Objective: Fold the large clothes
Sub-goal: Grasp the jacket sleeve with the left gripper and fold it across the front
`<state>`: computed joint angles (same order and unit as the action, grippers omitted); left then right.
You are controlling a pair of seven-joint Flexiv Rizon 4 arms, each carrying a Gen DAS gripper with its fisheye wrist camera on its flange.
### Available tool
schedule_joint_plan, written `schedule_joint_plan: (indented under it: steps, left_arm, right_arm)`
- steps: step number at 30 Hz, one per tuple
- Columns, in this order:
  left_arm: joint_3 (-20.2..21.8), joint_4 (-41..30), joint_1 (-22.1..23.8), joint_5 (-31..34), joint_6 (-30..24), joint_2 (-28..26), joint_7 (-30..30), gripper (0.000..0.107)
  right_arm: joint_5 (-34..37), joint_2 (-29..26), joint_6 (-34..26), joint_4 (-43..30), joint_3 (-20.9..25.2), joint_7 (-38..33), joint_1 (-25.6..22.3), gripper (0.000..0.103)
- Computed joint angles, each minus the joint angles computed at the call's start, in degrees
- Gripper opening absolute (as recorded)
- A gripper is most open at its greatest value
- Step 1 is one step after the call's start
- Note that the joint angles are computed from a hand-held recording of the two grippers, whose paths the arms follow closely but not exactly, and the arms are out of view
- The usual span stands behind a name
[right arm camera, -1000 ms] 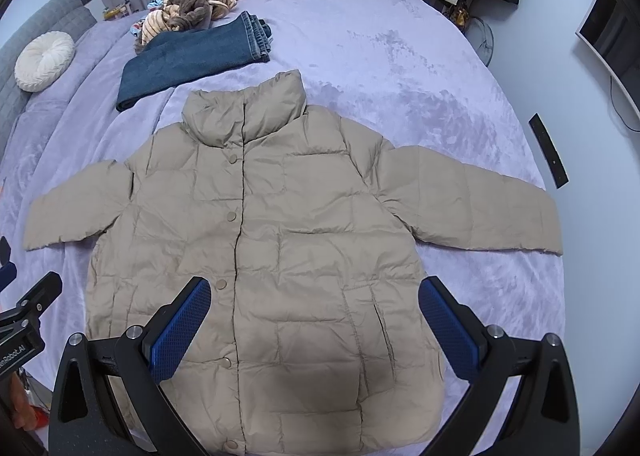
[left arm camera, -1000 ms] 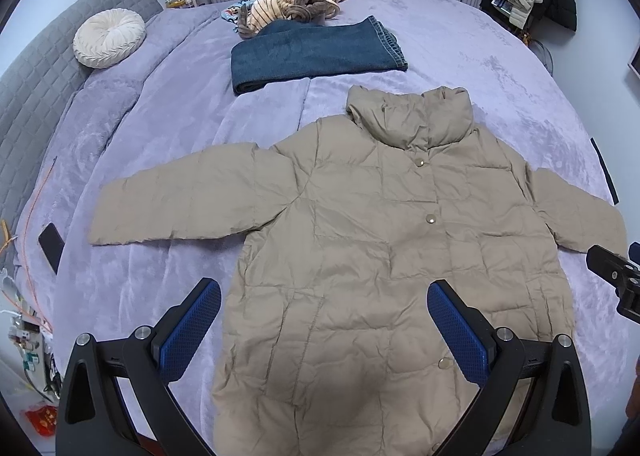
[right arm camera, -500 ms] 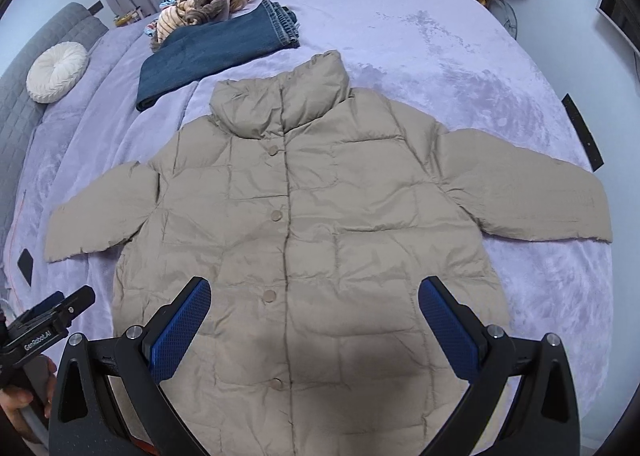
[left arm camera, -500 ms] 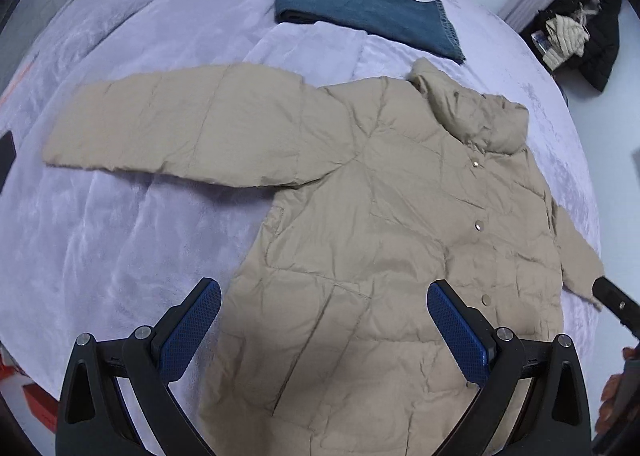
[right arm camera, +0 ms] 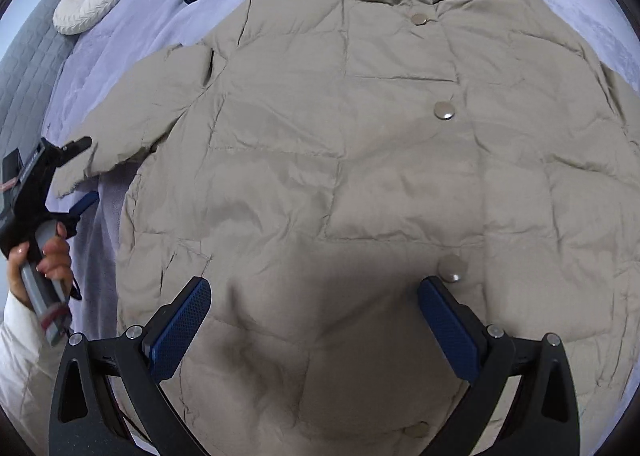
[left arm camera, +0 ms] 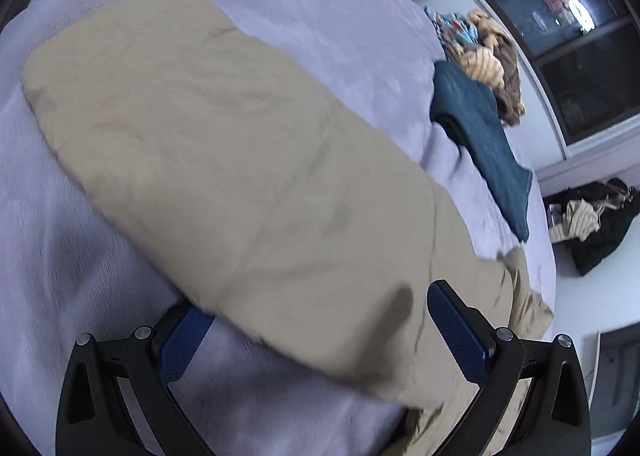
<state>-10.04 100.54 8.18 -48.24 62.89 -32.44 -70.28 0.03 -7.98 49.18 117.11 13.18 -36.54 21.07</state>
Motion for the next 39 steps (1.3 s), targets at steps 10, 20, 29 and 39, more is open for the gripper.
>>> schedule_joint_plan:
  steps: [10, 20, 29, 39]
  left_arm:
    - [3.6, -14.6, 1.28, 13.85, 0.12, -9.18, -6.3, 0.01]
    - [2.58, -6.56, 0.74, 20.23, 11.28, 1.69, 2.04, 0.01]
    - [-15.96, 0.2, 5.07, -0.02, 11.97, 10.61, 28.94, 0.009]
    - [-17.57, -2.22, -10.91, -0.73, 6.5, 7.25, 33.87, 0.009]
  right_arm:
    - [-3.29, -3.73, 4.62, -3.48, -1.44, -0.25, -0.53, 0.103]
    - [3.01, -20.76, 22.5, -16.76, -0.01, -0.18, -1.03, 0.012]
    - [9.49, -31.19, 23.39, -25.55, 10.26, -10.1, -6.55, 0.011]
    - [8.44, -9.22, 24.67, -2.78, -0.5, -6.8, -4.8, 0.011]
